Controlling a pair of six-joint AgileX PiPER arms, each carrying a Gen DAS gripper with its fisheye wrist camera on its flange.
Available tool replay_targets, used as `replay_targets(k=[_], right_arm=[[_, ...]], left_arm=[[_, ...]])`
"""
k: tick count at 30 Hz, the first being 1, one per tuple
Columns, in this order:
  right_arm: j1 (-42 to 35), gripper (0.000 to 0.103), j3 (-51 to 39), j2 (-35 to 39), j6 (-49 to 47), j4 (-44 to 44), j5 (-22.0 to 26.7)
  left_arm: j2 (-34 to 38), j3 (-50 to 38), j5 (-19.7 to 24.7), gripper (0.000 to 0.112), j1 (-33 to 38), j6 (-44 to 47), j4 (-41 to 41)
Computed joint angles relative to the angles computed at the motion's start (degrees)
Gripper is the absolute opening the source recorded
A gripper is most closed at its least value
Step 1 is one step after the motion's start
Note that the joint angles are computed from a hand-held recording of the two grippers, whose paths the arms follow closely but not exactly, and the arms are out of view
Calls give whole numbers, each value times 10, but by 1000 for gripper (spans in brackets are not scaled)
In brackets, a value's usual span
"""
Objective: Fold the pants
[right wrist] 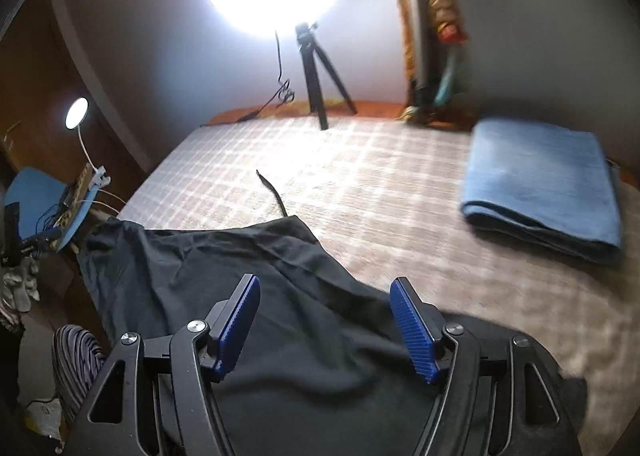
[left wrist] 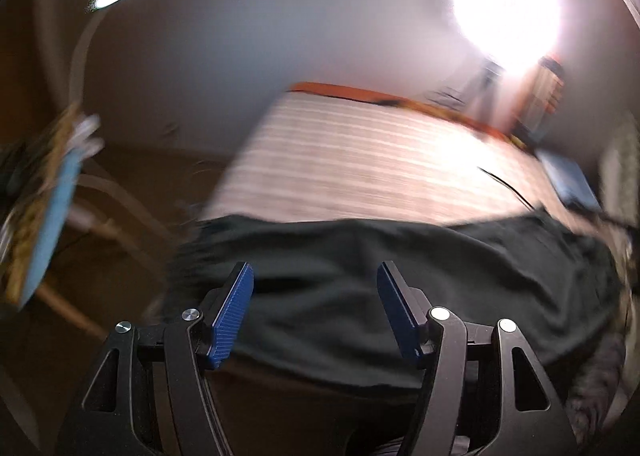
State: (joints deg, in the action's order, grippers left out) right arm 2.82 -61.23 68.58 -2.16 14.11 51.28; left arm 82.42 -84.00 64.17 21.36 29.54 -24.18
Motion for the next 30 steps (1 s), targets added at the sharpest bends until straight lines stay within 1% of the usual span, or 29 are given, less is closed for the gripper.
replay_targets(k=[3,5,7,11,12,13,14,18,22,24,25,26,27,28,29,30], right_arm=[[8,70,-23,65,-15,21,-25],[14,71,-44,103,-21,30,-31],[13,74,-64,140,-39,46,-31],[20,77,-99,198,-55,52,-33],[22,77,-107,212,-54,52,-31],[25,77,-115,225,-52,50,-32],[26,78,-122,235,-54,51,-31],[27,81,-141,273,-77,63,-37],[21,81,-154,312,-86,80,-47],[16,79,-159,325,-106,111,-45],[16,73,-159,329,-117,125,-44],[18,58,-159,331,-126,133,-45],[25,46,-159,333,-133,134,-47],[32,24,-160,333,-128,127,-50],[45,14,-159,331,-109,107,-57],[59,9,-156,326,-84,81,-68]], left_arm=[[40,-16,3,64,78,-11,-21],[68,-21,2,64,102,-20,-26],[90,-19,-1,64,114,-25,-29],[126,7,-31,64,111,-38,-33],[135,12,-46,64,106,-46,-31],[141,23,-71,64,97,-57,-23],[140,30,-82,64,93,-64,-16],[158,39,-116,56,81,-86,3],[157,52,-154,35,55,-90,42],[153,57,-165,31,46,-92,59],[150,61,-173,28,40,-92,68],[149,62,-177,26,37,-92,72],[146,66,-185,25,33,-93,79],[143,69,-191,24,31,-93,82],[139,73,-197,23,28,-94,86],[136,76,-204,23,27,-92,86]])
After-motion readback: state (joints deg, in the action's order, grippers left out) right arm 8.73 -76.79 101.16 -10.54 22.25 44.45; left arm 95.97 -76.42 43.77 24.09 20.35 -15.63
